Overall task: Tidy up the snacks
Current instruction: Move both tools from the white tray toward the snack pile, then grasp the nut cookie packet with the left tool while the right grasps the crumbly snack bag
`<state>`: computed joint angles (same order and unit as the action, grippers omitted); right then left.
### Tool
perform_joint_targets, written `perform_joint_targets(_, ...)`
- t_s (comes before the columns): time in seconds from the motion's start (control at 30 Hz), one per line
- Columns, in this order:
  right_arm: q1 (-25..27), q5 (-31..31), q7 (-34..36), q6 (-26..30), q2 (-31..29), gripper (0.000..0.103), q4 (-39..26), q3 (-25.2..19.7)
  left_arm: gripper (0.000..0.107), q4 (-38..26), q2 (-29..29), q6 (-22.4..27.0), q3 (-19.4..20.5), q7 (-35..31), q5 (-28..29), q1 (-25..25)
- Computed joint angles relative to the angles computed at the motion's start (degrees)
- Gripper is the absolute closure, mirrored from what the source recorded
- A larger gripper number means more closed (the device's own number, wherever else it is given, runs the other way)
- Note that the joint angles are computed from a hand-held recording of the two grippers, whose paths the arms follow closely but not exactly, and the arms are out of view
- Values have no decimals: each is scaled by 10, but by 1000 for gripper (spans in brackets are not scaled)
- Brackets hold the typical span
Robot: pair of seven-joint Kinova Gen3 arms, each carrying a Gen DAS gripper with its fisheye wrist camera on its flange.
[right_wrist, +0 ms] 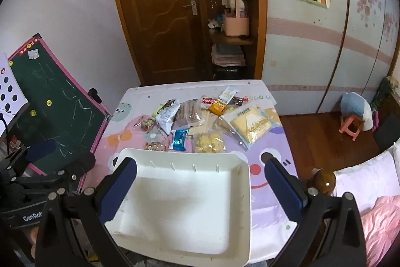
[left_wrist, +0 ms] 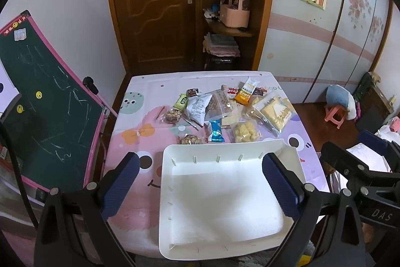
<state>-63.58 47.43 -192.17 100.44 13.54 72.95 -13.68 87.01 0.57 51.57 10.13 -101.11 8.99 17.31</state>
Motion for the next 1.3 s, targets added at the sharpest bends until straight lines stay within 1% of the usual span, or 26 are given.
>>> perform_joint_targets(0.1, 10, -9, 0, -12, -10, 0, 4, 1, 9, -1, -1, -3, 1, 6, -10, 2)
perform_joint_targets(0.2, 21, -13, 9, -26, -22, 0, 9, -3, 9, 1, -6, -23, 2, 15, -26, 4)
perform_joint_targets(0.27, 27, -14, 24, -26, -24, 1, 5, -6, 9, 0, -9, -36, -1, 4, -19, 1)
perform_joint_targets(0.3, 28, -11, 37, -20, -22, 1, -2, -7, 9, -5, -8, -34, -3, -7, -9, -1)
perform_joint_targets(0.33, 28, -8, 47, -14, -20, 1, -9, -8, 9, -13, -5, -26, -6, -23, 8, -5)
perform_joint_targets(0.43, 28, 3, 84, -10, -23, 1, -27, -8, 9, -45, 7, 5, -10, -41, 26, -14)
perform_joint_targets(0.53, 18, 29, 115, 16, -17, 1, -57, -4, 9, -85, 23, 40, -8, -56, 38, -25)
perform_joint_targets(0.7, 2, 82, 176, 55, -13, 1, -113, 11, 9, -158, 51, 83, -6, -31, -5, -12)
perform_joint_targets(0.83, -2, 118, 235, 78, -6, 1, -158, 27, 9, -214, 73, 98, -8, -8, -48, 2)
perform_joint_targets(0.9, 3, 122, 258, 81, -3, 1, -174, 38, 9, -257, 93, 123, -9, -6, -47, 0)
perform_joint_targets(0.97, 15, 111, 271, 74, -5, 1, -181, 46, 9, -287, 109, 135, -11, -5, -50, 1)
perform_joint_targets(1.13, 73, 54, 280, 29, -17, 1, -160, 55, 9, -328, 150, 119, -24, 21, -119, 40)
perform_joint_targets(1.23, 122, -3, 273, -18, -25, 1, -130, 56, 9, -361, 193, 135, -30, 21, -144, 59)
perform_joint_targets(1.3, 156, -43, 274, -52, -28, 1, -109, 57, 9, -395, 232, 163, -33, 15, -150, 68)
